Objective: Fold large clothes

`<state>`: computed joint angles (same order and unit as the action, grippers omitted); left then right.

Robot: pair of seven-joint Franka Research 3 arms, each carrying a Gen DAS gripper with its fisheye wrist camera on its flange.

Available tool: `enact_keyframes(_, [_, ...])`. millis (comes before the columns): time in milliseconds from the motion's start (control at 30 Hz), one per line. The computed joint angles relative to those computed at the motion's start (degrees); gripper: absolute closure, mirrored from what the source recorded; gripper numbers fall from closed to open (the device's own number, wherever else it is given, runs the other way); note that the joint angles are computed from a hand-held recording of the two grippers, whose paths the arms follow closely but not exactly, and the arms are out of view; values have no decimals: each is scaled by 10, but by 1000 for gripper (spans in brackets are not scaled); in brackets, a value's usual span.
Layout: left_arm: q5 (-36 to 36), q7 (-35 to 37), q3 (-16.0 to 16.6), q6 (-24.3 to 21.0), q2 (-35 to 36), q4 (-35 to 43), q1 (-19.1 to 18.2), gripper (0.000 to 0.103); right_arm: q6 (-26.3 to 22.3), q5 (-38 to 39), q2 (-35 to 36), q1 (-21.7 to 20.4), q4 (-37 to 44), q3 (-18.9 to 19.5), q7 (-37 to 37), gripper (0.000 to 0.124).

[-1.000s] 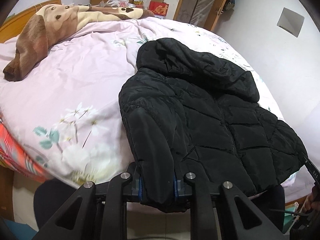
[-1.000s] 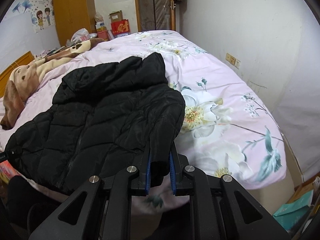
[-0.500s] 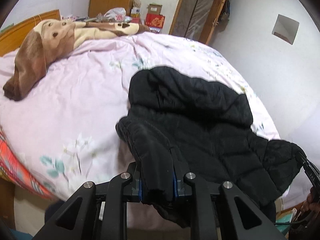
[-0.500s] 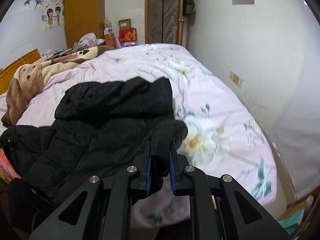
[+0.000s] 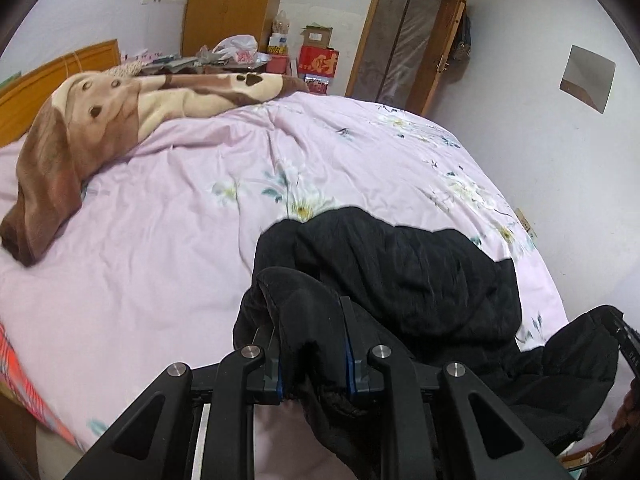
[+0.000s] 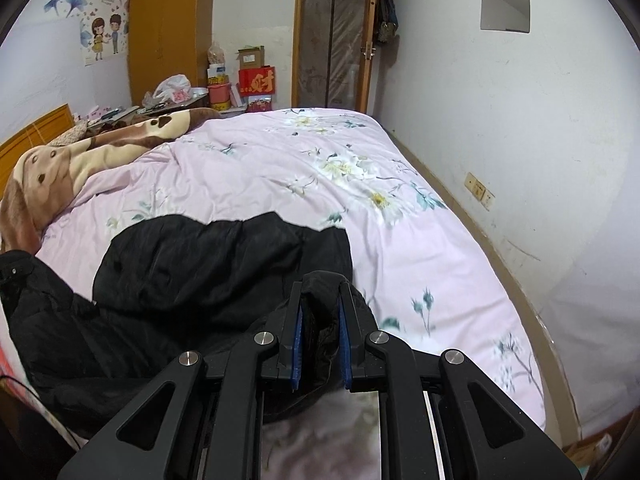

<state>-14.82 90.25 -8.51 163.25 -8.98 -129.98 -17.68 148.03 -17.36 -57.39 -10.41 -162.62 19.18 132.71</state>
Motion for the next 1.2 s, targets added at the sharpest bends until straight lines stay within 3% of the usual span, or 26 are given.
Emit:
enact_keyframes(200, [96, -92, -24, -59, 111, 137, 35, 81, 30, -21, 115, -47, 69, -15, -16, 109])
enact_keyframes(400, [172, -148, -39, -123, 218, 270, 47, 80, 30, -63, 238, -69, 151, -30, -17, 109])
enact_keyframes(767, [176, -188, -53, -245, 376, 484, 54, 71, -25, -118, 422, -20, 297, -106, -14, 106])
enact_keyframes(867, [190, -202, -43, -252, 396, 511, 47, 64, -40, -135, 450, -6, 326, -125, -7, 106])
enact_keyframes(1000, [197, -200, -44, -208, 395, 504, 55, 62, -41, -168, 466, 15, 343, -148, 9, 104])
enact_keyframes(1067, [209, -203, -37, -210, 398, 512, 53, 46, -28, -199, 463, 23, 339, -158, 26, 104])
enact_keyframes(1200, [208, -203, -38, -169, 382, 483, 68, 39, 5, -291, 442, 17, 319, -166, 103, 96])
